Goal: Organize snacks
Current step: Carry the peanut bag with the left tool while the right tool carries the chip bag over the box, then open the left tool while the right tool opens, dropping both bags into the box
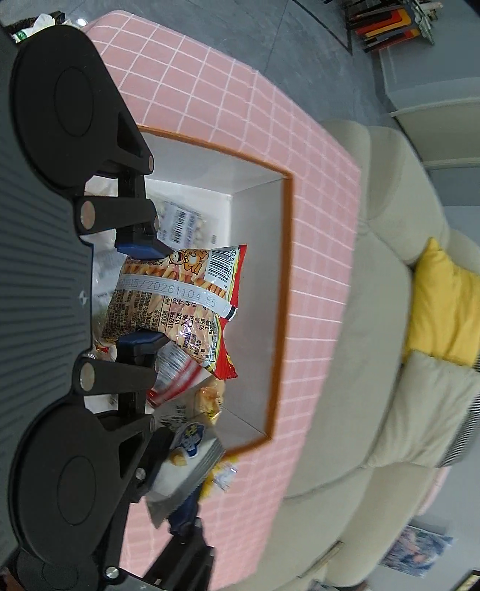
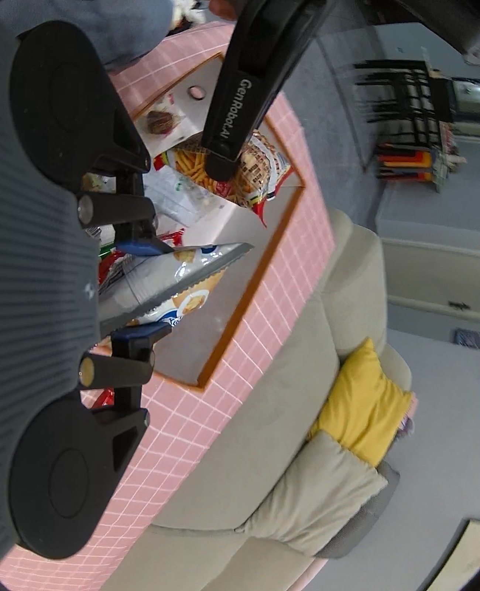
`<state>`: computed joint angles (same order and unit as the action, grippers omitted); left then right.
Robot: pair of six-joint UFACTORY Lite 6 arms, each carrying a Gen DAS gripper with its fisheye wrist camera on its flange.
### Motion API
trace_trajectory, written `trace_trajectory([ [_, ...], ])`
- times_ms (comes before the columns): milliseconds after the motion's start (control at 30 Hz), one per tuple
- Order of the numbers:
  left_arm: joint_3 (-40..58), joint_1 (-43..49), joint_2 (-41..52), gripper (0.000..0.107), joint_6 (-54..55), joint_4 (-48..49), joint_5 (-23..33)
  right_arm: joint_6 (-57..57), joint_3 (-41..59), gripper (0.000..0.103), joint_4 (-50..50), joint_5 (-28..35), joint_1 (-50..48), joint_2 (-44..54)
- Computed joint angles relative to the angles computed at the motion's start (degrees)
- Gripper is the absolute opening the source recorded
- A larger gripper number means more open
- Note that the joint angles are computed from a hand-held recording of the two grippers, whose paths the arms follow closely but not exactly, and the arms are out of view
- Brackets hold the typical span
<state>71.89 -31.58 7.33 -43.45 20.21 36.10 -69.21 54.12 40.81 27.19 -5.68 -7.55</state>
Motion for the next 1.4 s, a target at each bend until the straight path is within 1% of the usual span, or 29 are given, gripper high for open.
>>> trace_trajectory([
  [100,1.9,1.9,3.7,0.043,5.0,-3.3,1.1,3.8,2.1,0.034,-6.6,-2.9,3.7,4.4],
  [333,6.1,4.2,10.4,0.043,11.1,-8.3,2.5,13.9,7.0,0.034,-21.6,-6.2,8.7,12.9],
  [467,7.1,4.6,13.0,0.043,13.0,-9.8,2.9,15.2,8.0,0.035,-24.5,-6.4,9.7,15.7],
  [567,7.7,4.9,14.6,0.043,14.0,-10.5,3.5,15.7,7.4,0.036,-27.0,-8.3,10.4,16.5],
  [667,9.9,5.7,17.5,0.044,15.8,-11.6,4.5,14.1,7.9,0.039,-25.7,-7.7,10.2,17.2],
  [800,10.7,5.9,19.0,0.044,15.9,-11.7,5.0,10.9,9.6,0.043,-22.0,-5.2,9.1,18.1],
  [867,11.2,6.1,19.2,0.045,16.3,-12.0,5.0,10.2,11.3,0.046,-20.4,-2.7,8.2,18.8],
  [933,11.0,6.1,18.7,0.052,16.5,-12.0,5.2,9.4,13.1,0.050,-18.2,0.1,7.2,19.7],
  [1033,10.5,6.5,17.9,0.057,17.5,-13.1,5.1,10.2,16.0,0.056,-15.9,4.3,6.0,21.1],
  [1067,10.5,6.5,17.6,0.058,17.1,-12.7,5.4,10.2,16.7,0.059,-15.1,5.8,5.5,21.4],
  [1133,10.2,6.3,16.9,0.066,16.0,-11.6,5.9,10.2,18.0,0.063,-13.5,8.8,4.6,22.0],
  [1167,10.2,6.2,16.6,0.068,15.9,-11.4,6.2,10.0,18.6,0.065,-12.9,10.1,4.2,22.2],
  [1233,10.0,6.1,15.5,0.071,15.8,-11.2,6.7,9.9,19.0,0.066,-12.0,12.0,3.8,22.0],
  [1267,9.9,6.0,15.1,0.071,15.8,-11.0,7.0,10.3,18.8,0.068,-12.0,12.5,3.9,21.5],
  [1300,10.0,5.8,14.7,0.073,15.7,-10.7,7.4,10.8,18.7,0.072,-12.2,12.8,4.0,21.1],
  [1400,10.0,5.1,13.3,0.076,14.3,-8.9,9.2,12.1,18.0,0.077,-12.3,13.3,4.4,19.6],
])
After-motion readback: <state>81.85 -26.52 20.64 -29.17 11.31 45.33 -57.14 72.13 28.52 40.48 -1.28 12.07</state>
